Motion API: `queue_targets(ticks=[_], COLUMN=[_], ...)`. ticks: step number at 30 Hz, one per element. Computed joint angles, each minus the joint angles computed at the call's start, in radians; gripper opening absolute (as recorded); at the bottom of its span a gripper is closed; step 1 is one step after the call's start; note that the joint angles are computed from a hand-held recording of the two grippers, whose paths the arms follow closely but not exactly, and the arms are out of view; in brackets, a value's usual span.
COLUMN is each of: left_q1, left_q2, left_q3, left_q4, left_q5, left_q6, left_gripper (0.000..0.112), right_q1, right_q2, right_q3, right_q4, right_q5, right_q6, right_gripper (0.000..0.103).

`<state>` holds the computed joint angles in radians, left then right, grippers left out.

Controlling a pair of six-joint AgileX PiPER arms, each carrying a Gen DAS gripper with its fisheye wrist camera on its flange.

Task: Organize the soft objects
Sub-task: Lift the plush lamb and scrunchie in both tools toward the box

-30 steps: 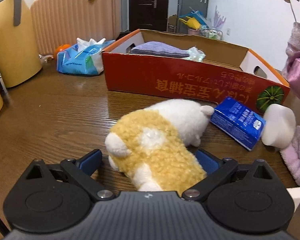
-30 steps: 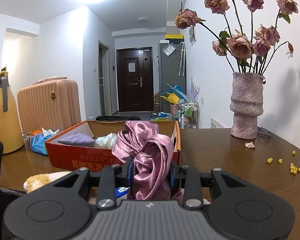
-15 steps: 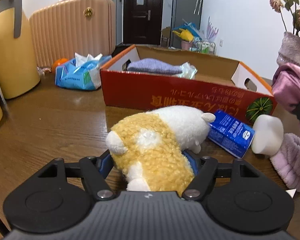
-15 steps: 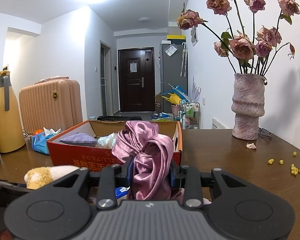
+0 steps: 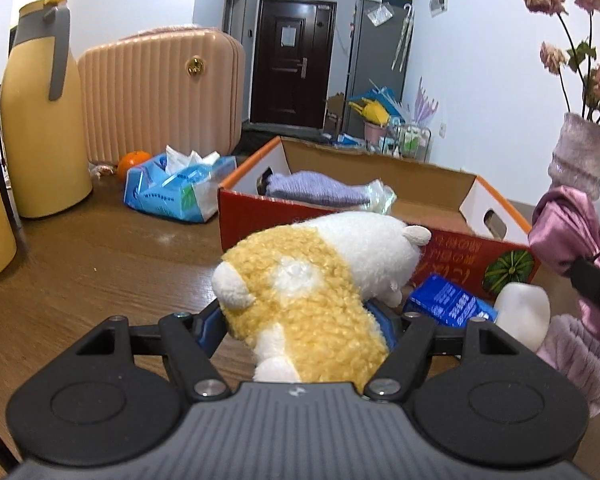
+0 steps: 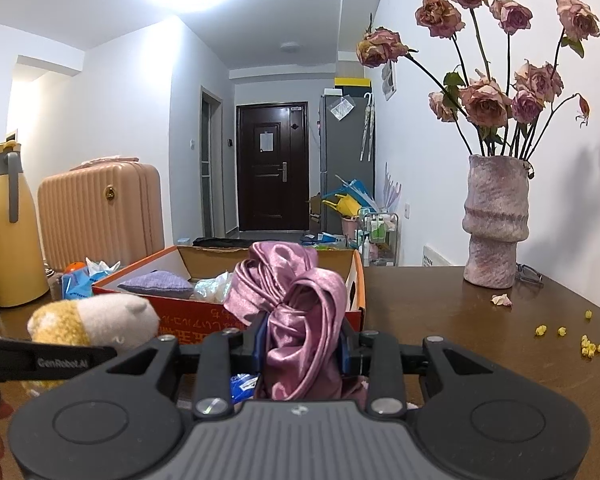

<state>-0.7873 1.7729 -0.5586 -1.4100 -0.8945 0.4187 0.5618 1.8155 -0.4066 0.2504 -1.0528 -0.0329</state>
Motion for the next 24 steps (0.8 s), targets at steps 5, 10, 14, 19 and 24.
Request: queue_targets(ticks=[5, 10, 14, 19, 24], left_q1=[-0.006, -0.01, -0.008, 0.012, 0.037], left_q2=[-0.021, -0.045, -0.041, -0.022, -0.019], left_q3=[0.015, 0.024, 0.005, -0.03, -0.053], left_q4=[0.016, 0.031, 0.028, 0.025, 0.049], left_q5=[-0.032, -0.069, -0.088, -0.104, -0.114], left_q6=[-0.032, -0.056, -0.044, -0.023, -0.025], left_gripper=[0.072, 0.072, 0.072, 0.072, 0.072], right_q1=[0.01, 0.021, 0.043, 0.059, 0.057], right_q2=[0.004, 0.005, 0.016, 0.031, 0.042], right_q3=[-0.01, -0.036, -0.06, -0.093, -0.139], right_q4=[0.031, 0.061, 0.094, 0.118, 0.125], right_q5=[-0.008, -0.001, -0.008, -0.008, 0.019], right_q6=[-0.008, -0.002, -0.022, -0.04, -0.05], right_gripper=[0.032, 0.032, 0.032, 0.032, 0.032])
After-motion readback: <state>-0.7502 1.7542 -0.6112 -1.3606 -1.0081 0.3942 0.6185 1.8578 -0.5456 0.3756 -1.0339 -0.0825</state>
